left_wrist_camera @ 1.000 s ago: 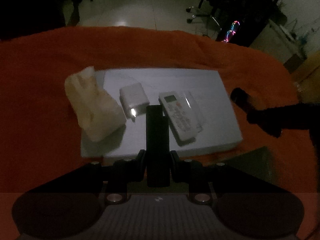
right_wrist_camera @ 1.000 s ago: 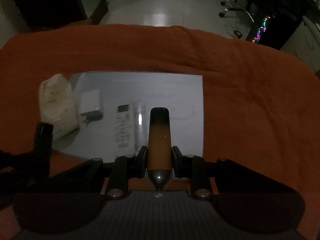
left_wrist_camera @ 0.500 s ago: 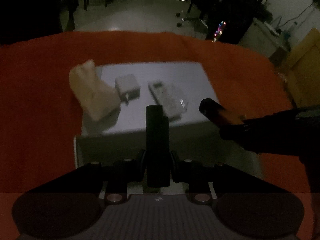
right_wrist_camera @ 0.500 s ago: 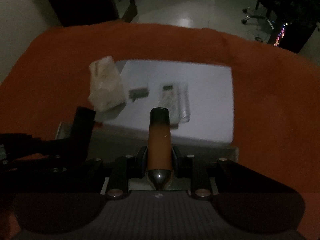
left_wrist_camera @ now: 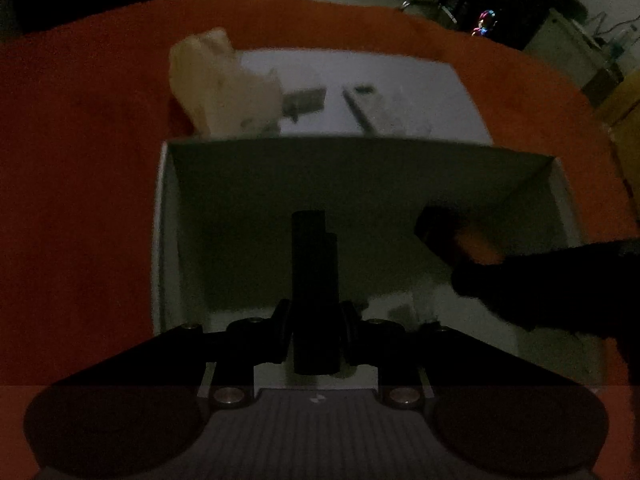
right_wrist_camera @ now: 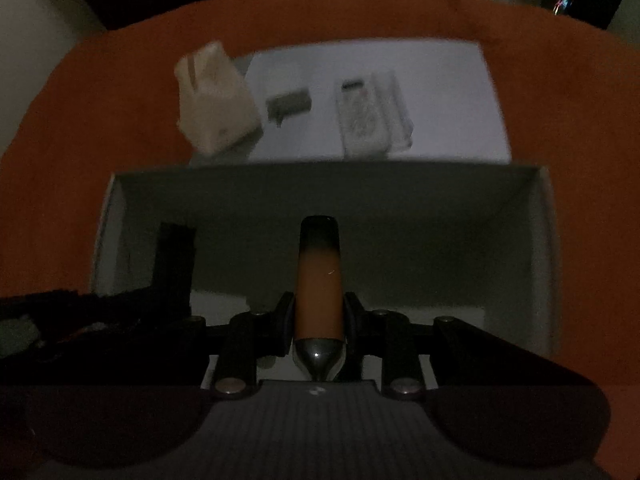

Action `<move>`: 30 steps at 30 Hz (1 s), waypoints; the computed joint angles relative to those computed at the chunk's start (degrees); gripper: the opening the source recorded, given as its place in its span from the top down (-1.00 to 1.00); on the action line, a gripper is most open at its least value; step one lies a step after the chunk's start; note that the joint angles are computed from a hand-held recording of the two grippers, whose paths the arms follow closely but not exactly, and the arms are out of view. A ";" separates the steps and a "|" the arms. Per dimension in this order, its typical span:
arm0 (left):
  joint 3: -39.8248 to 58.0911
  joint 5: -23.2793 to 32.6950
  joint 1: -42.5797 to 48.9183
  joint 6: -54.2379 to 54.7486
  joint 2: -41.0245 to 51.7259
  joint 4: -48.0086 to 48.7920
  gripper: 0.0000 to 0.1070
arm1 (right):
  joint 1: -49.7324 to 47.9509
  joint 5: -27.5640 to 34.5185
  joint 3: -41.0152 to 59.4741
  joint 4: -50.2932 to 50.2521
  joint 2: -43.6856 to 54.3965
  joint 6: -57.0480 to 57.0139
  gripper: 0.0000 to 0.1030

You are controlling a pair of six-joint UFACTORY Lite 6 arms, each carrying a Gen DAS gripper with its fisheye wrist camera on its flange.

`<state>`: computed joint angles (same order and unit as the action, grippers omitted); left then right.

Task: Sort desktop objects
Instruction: 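Carry the amber bottle and black item with both tools into the white box, then open both tools to release bottle and black item in the box, withdraw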

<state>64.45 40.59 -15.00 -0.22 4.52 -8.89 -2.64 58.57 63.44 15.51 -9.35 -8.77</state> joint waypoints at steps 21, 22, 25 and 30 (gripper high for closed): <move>-14.03 -10.65 -1.99 -2.69 -2.02 1.36 0.61 | 8.31 -15.59 -19.07 -3.74 0.03 5.29 0.47; -14.03 -10.59 -2.09 -3.11 -1.67 1.62 0.61 | 8.52 -15.84 -19.61 -3.93 0.07 5.56 0.47; -14.58 -10.68 -2.97 -4.73 -1.59 3.13 0.61 | 9.14 -16.54 -21.20 -4.60 0.15 6.29 0.46; -14.57 -10.98 -3.52 -6.25 -0.07 4.78 0.61 | 9.43 -17.19 -22.78 -5.25 0.12 6.21 0.46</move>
